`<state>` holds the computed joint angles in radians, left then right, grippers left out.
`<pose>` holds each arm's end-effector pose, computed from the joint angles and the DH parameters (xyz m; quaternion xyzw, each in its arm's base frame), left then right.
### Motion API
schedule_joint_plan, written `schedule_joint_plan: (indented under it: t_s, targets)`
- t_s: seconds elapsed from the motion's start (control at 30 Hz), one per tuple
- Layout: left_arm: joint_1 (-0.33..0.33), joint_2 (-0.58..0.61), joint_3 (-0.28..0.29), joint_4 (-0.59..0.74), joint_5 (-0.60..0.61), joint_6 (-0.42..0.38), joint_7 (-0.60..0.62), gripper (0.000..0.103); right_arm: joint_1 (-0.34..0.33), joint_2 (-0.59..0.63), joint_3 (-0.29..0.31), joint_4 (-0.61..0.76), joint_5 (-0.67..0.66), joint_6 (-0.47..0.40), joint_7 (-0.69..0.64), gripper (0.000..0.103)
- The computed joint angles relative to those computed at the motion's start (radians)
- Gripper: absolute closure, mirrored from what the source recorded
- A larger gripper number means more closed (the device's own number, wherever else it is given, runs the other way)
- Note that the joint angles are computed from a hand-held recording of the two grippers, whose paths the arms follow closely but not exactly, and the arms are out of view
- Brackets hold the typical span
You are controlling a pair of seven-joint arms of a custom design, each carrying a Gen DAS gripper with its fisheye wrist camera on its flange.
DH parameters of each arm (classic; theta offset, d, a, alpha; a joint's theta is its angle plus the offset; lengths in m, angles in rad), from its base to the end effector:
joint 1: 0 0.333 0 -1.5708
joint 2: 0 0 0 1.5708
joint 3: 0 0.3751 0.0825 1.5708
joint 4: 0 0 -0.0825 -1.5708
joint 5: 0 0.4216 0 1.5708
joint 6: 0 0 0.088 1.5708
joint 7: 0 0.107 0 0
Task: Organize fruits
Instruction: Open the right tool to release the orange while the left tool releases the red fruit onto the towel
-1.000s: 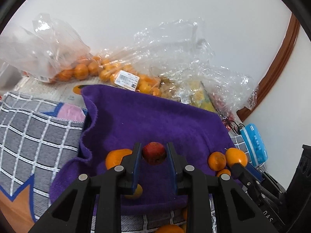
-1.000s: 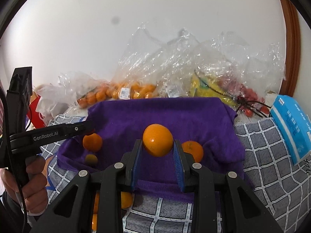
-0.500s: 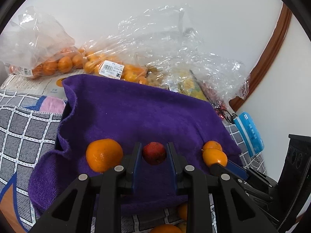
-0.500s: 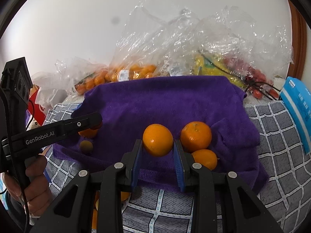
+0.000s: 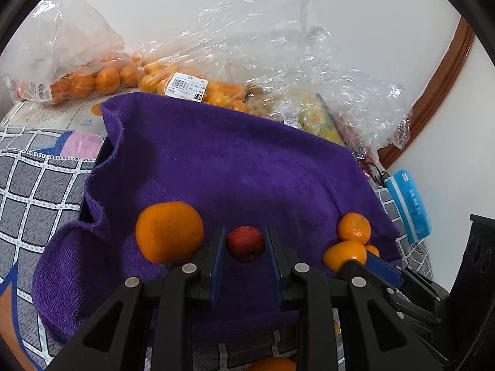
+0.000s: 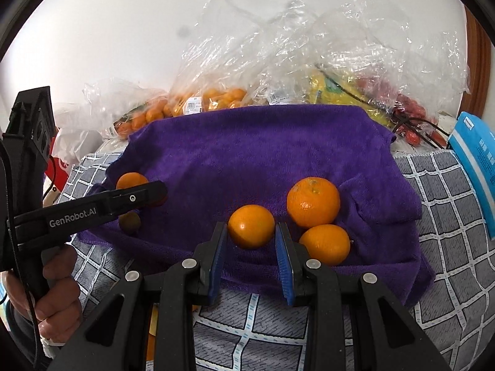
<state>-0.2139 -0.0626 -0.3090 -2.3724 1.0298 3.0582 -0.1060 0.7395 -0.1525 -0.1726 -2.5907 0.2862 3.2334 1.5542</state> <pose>0.4315 -0.3287 0.4399 -0.6990 0.6026 -0.3668 0.1170 0.4336 0.2415 0.4316 -0.7372 0.5558 -0.1377 0.3588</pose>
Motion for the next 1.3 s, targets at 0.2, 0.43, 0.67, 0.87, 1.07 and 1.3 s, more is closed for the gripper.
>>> schedule_joint_plan:
  t_s: [0.2, 0.43, 0.67, 0.87, 1.07, 1.3]
  targets:
    - [-0.007, 0.004, 0.002, -0.001, -0.015, -0.004, 0.016, 0.078, -0.002, 0.003, 0.002, 0.003, 0.005, 0.0, -0.004, 0.072]
    - [-0.012, 0.01, 0.006, -0.001, -0.031, -0.001, 0.029, 0.078, -0.067, 0.005, 0.063, 0.001, -0.021, 0.002, 0.021, 0.071]
    - [-0.011, 0.001, 0.005, -0.006, -0.036, -0.007, 0.037, 0.073, -0.286, -0.001, 0.252, -0.004, -0.129, -0.003, 0.148, 0.07]
    - [0.004, -0.028, -0.023, 0.002, 0.06, -0.032, -0.033, 0.062, -0.199, -0.022, 0.161, -0.019, -0.154, 0.027, 0.171, 0.06]
    - [-0.003, -0.095, -0.055, 0.006, 0.182, -0.148, -0.115, 0.059, -0.193, -0.081, 0.168, -0.042, -0.169, 0.059, 0.179, 0.046]
    - [-0.046, -0.197, -0.073, -0.041, 0.017, -0.277, 0.03, 0.059, -0.193, -0.222, 0.169, -0.084, -0.169, -0.021, 0.226, 0.034]
